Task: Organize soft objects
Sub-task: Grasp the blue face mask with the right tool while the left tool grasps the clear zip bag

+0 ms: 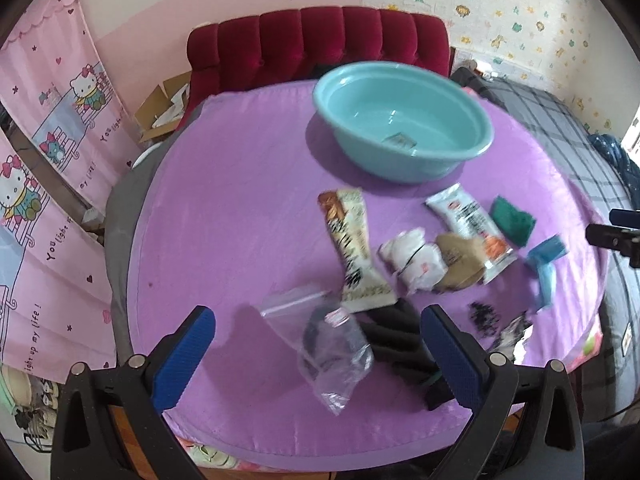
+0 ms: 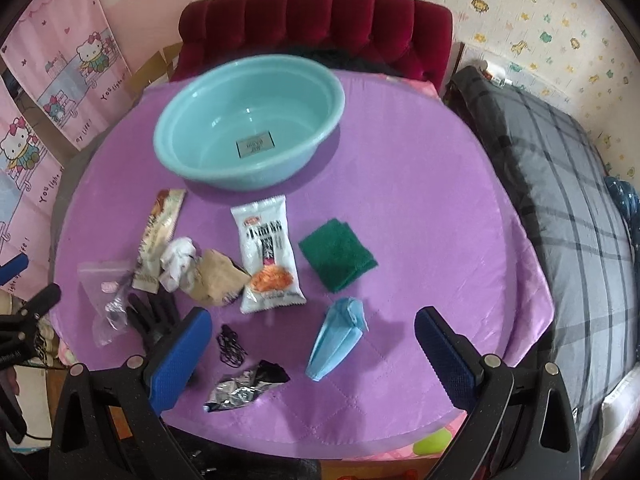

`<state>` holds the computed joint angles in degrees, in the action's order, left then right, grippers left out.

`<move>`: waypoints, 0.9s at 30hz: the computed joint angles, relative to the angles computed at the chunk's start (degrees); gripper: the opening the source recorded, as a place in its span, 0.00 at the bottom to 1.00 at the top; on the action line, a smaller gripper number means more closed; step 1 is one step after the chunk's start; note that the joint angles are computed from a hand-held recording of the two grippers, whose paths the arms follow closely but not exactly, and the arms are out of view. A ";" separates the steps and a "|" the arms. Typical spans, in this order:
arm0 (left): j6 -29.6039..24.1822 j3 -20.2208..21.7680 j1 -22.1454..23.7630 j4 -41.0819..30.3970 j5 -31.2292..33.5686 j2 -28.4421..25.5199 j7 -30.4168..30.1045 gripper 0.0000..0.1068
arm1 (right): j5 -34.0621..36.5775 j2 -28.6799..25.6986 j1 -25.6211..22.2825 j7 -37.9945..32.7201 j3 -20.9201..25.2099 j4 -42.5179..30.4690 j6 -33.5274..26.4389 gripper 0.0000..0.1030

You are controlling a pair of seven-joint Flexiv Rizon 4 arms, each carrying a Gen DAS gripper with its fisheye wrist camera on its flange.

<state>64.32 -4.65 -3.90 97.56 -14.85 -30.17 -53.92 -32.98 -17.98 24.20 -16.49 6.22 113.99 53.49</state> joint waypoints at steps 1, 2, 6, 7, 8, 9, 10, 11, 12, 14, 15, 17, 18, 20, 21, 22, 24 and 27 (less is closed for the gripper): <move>0.14 -0.16 0.33 0.21 -0.22 -0.37 0.29 0.96 | 0.39 -0.36 -0.27 0.16 0.02 0.37 0.92 1.00; 0.67 -0.57 0.78 0.59 -0.68 -0.78 0.78 0.96 | 1.05 -1.00 -0.70 0.63 -0.01 1.12 2.85 1.00; 3.48 -1.14 1.57 2.24 -0.95 -2.56 2.03 0.96 | 0.98 -2.90 -0.80 2.88 -1.27 3.17 7.17 1.00; 3.95 -1.07 1.59 2.52 -0.84 -3.02 2.22 0.96 | 0.98 -3.41 -0.68 3.33 -1.59 3.37 7.22 1.00; 3.59 -1.19 1.78 2.56 -0.93 -3.49 2.47 0.96 | 0.50 -3.97 -0.53 3.97 -2.08 3.81 8.05 1.00; 3.35 -1.26 1.86 2.59 -1.01 -3.85 2.60 0.96 | -0.54 -4.44 -0.24 4.76 -2.80 4.32 9.09 1.00; 3.59 -1.11 1.78 2.72 -0.84 -4.30 2.65 0.96 | -1.04 -4.94 0.01 5.05 -3.17 4.40 9.00 1.00; 3.89 -1.20 1.85 2.89 -0.82 -4.64 2.85 0.96 | -1.55 -5.72 0.19 5.08 -3.48 4.43 8.99 1.00; 4.27 -1.59 2.12 3.20 -0.96 -4.91 3.38 0.96 | -2.03 -6.30 0.30 5.17 -3.81 4.51 9.31 1.00; 5.23 -2.25 2.57 3.87 -1.22 -5.20 4.39 0.96 | -1.82 -7.50 0.25 4.58 -3.85 4.21 9.24 1.00; 5.33 -2.51 2.72 4.05 -1.37 -5.32 4.82 0.96 | -1.83 -7.94 0.29 4.57 -4.03 4.25 9.52 1.00; 5.38 -2.54 2.72 4.22 -1.53 -5.44 5.11 0.96 | -1.06 -8.71 0.29 4.64 -4.11 4.11 9.15 1.00; 4.62 -2.00 2.39 3.87 -1.41 -5.55 4.59 0.96 | -0.69 -8.85 0.21 4.85 -4.15 4.26 9.71 1.00; 3.29 -1.33 2.06 3.16 -1.41 -5.86 3.54 0.96 | 0.66 -9.36 -0.18 4.97 -3.99 4.27 10.69 1.00; 2.78 -1.38 2.18 3.02 -1.65 -5.96 3.27 0.96 | 1.28 -9.61 -0.38 4.68 -3.89 4.21 11.22 0.98; 2.51 -1.59 2.42 2.98 -1.93 -6.01 3.28 0.96 | 1.51 -9.81 -0.36 4.63 -4.07 4.29 12.04 0.95; 2.36 -1.56 2.47 2.85 -1.92 -6.14 3.31 0.96 | 2.61 -10.44 -0.73 3.37 -3.76 3.96 13.04 0.74; 2.95 -1.50 2.31 2.84 -1.65 -6.23 3.35 0.96 | 5.73 -11.70 -1.58 0.59 -2.68 3.02 13.54 0.31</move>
<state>67.27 -6.15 -1.59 100.40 -16.49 -36.40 -50.56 -27.25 -29.67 22.62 -15.91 3.55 117.01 67.04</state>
